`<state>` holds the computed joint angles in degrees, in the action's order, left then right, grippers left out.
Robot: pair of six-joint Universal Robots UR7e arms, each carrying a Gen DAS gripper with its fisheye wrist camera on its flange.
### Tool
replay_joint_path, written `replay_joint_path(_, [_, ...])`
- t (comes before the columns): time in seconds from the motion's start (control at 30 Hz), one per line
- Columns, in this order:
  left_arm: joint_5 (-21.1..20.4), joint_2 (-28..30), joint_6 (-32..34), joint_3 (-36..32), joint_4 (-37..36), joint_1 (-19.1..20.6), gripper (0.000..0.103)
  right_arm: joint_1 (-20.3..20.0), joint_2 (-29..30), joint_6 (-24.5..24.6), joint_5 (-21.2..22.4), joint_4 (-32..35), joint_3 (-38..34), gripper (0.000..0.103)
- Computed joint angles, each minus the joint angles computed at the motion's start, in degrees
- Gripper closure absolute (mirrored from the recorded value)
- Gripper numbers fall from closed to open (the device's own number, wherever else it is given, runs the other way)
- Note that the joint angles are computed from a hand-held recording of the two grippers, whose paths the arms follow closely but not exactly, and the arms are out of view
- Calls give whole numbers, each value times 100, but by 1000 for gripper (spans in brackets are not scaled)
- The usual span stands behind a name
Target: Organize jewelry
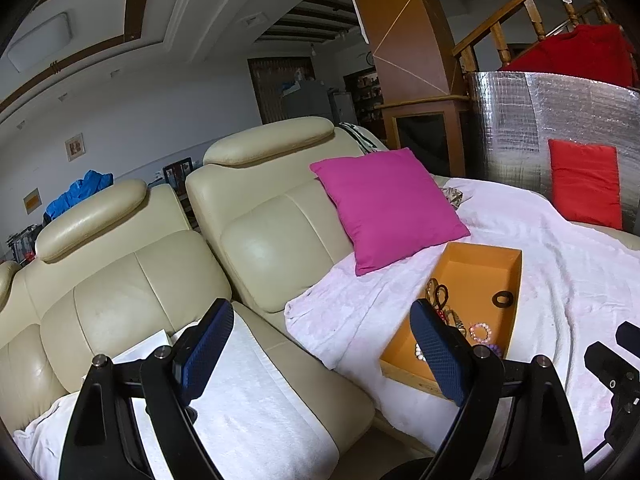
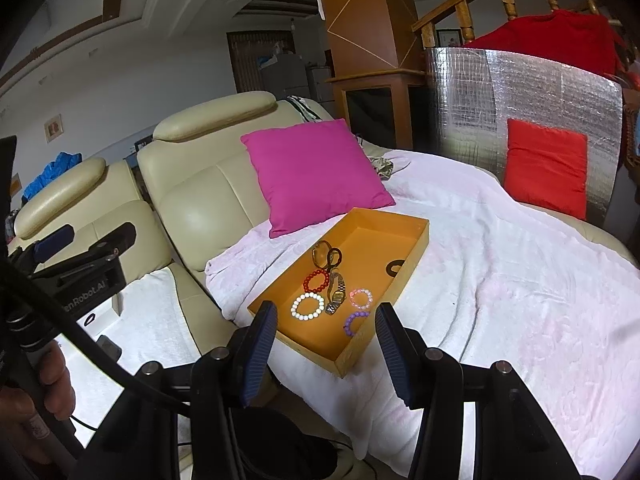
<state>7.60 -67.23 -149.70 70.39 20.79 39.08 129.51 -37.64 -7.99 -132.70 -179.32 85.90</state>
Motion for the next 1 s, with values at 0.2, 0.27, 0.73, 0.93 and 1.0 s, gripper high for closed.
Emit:
replay_joint_path(0.2, [23,-8,44,-26,-50,59,13,-3,85,-18,-63,58,-118,48])
replay_joint_path(0.27, [41,-8,-16,-44,17,82,13,-6,115,-31,-81,74,-157,48])
replay_joint_path(0.73, [191,163,-436,-267,493,276,13,-56,309,-75,-158,294,-439,48])
replay_joint_path(0.93, [200,220,-481,-325,537,365,13,-103,423,-70,-127,439,-611,48])
replay_joint_path(1.0, [217,269,-598,-380,662,391,13,-110,472,-87,-131,445,-662,48])
